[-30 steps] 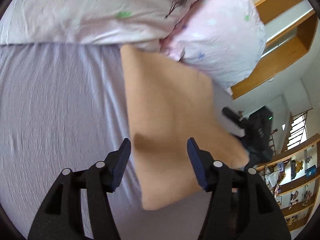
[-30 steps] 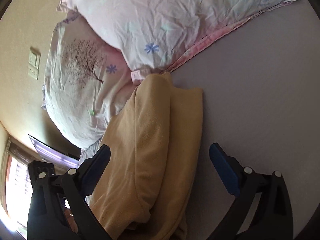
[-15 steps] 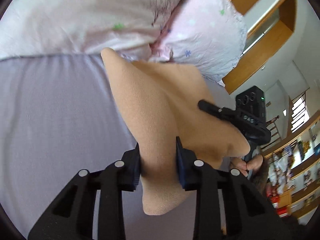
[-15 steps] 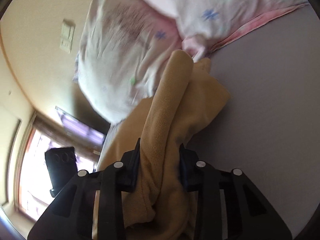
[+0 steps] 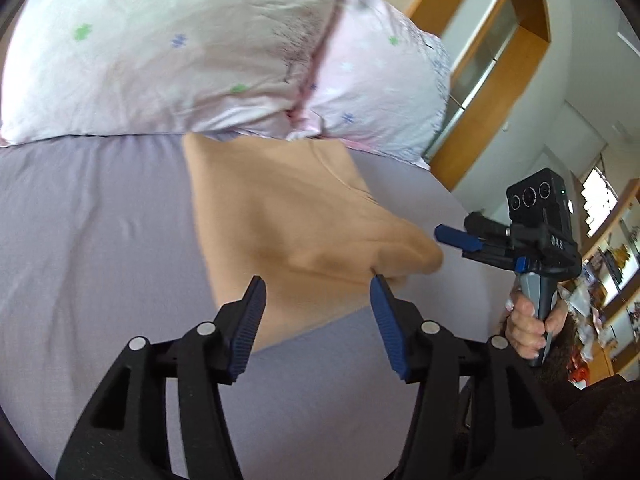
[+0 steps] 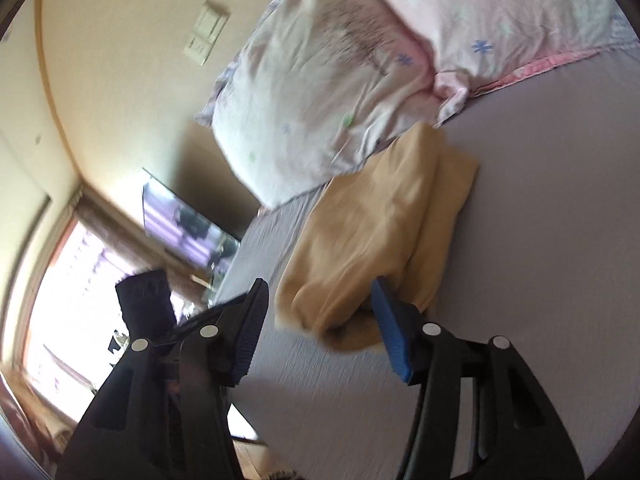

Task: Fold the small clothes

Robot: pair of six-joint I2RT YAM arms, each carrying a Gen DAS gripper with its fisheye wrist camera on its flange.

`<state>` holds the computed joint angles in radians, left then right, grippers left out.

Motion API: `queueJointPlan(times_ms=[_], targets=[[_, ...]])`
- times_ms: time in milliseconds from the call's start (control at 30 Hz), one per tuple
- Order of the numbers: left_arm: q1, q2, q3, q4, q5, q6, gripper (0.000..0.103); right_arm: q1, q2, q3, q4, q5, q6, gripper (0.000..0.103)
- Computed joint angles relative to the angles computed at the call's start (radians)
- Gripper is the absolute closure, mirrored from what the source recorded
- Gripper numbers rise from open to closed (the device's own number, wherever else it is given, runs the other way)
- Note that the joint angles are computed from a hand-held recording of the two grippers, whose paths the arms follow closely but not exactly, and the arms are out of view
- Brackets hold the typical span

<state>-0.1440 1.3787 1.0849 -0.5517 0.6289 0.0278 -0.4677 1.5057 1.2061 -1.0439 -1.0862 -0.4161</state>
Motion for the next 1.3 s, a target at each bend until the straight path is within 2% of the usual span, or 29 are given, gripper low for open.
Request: queueJointPlan(times_ms=[67,100,133,167,200,267,367,467,533,567,600,667,733,800,867,933,967,1000,1067,1167,1233,1267,1300], targets=[[-0.044,0.038,0.008,0.019,-0.029,-0.011,0.048,0.075,-0.052,-0.042,0.115,0.127,0.101,0.047],[-0.057,0.048,0.007,0.025,-0.039,-0.011,0.048,0.094,-0.052,-0.042,0.126,0.156,0.116,0.053],[-0.068,0.059,0.008,0.030,-0.051,-0.010,0.048,0.104,-0.036,-0.046,0.122,0.161,0.111,0.064],[-0.074,0.065,0.006,0.033,-0.060,-0.008,0.048,0.104,-0.019,-0.044,0.105,0.159,0.089,0.095],[-0.077,0.076,0.012,0.024,-0.068,-0.004,0.048,0.098,-0.031,-0.068,0.138,0.174,0.108,0.096],[-0.078,0.096,0.023,0.004,-0.069,0.010,0.048,0.052,-0.052,-0.099,0.167,0.164,0.116,0.097],[-0.075,0.116,0.031,-0.022,-0.058,0.043,0.050,-0.007,-0.013,-0.092,0.132,0.166,0.093,0.097],[-0.084,0.122,0.029,-0.033,-0.069,0.069,0.050,0.020,0.002,-0.094,0.100,0.240,0.059,0.097],[-0.078,0.118,0.022,-0.031,-0.062,0.075,0.050,0.018,0.006,-0.067,0.065,0.237,0.055,0.095],[-0.073,0.114,0.018,-0.028,-0.051,0.074,0.049,0.007,0.011,-0.045,0.053,0.219,0.063,0.087],[-0.066,0.109,0.015,-0.026,-0.037,0.074,0.047,-0.011,0.008,-0.028,0.055,0.201,0.079,0.064],[-0.056,0.110,0.014,-0.027,-0.017,0.076,0.046,-0.033,-0.008,-0.005,0.164,0.169,0.192,0.032],[-0.057,0.112,0.015,-0.028,-0.017,0.074,0.046,0.007,0.044,0.068,0.264,0.208,0.311,0.033],[-0.060,0.113,0.014,-0.023,-0.019,0.069,0.044,0.059,0.126,0.151,0.306,0.263,0.386,0.044],[-0.062,0.109,0.010,-0.019,-0.019,0.069,0.043,0.134,0.248,0.275,0.318,0.354,0.453,0.049],[-0.062,0.109,0.009,-0.016,-0.017,0.067,0.042,0.183,0.364,0.396,0.285,0.420,0.486,0.049],[-0.059,0.111,0.009,-0.015,-0.013,0.066,0.042,0.201,0.409,0.438,0.271,0.442,0.485,0.069],[-0.057,0.114,0.011,-0.016,-0.008,0.065,0.042,0.215,0.433,0.453,0.282,0.484,0.488,0.097],[-0.052,0.121,0.014,-0.013,0.004,0.065,0.042,0.215,0.423,0.411,0.348,0.532,0.519,0.097],[-0.048,0.106,-0.001,-0.005,0.012,0.060,0.042,0.202,0.417,0.387,0.368,0.512,0.538,0.097],[-0.037,0.072,-0.021,0.000,0.024,0.057,0.042,0.189,0.340,0.317,0.394,0.499,0.526,0.096],[-0.024,0.041,-0.040,0.004,0.035,0.053,0.042,0.171,0.281,0.270,0.396,0.471,0.521,0.088],[-0.011,0.011,-0.054,0.005,0.041,0.050,0.041,0.138,0.223,0.220,0.398,0.387,0.513,0.067]])
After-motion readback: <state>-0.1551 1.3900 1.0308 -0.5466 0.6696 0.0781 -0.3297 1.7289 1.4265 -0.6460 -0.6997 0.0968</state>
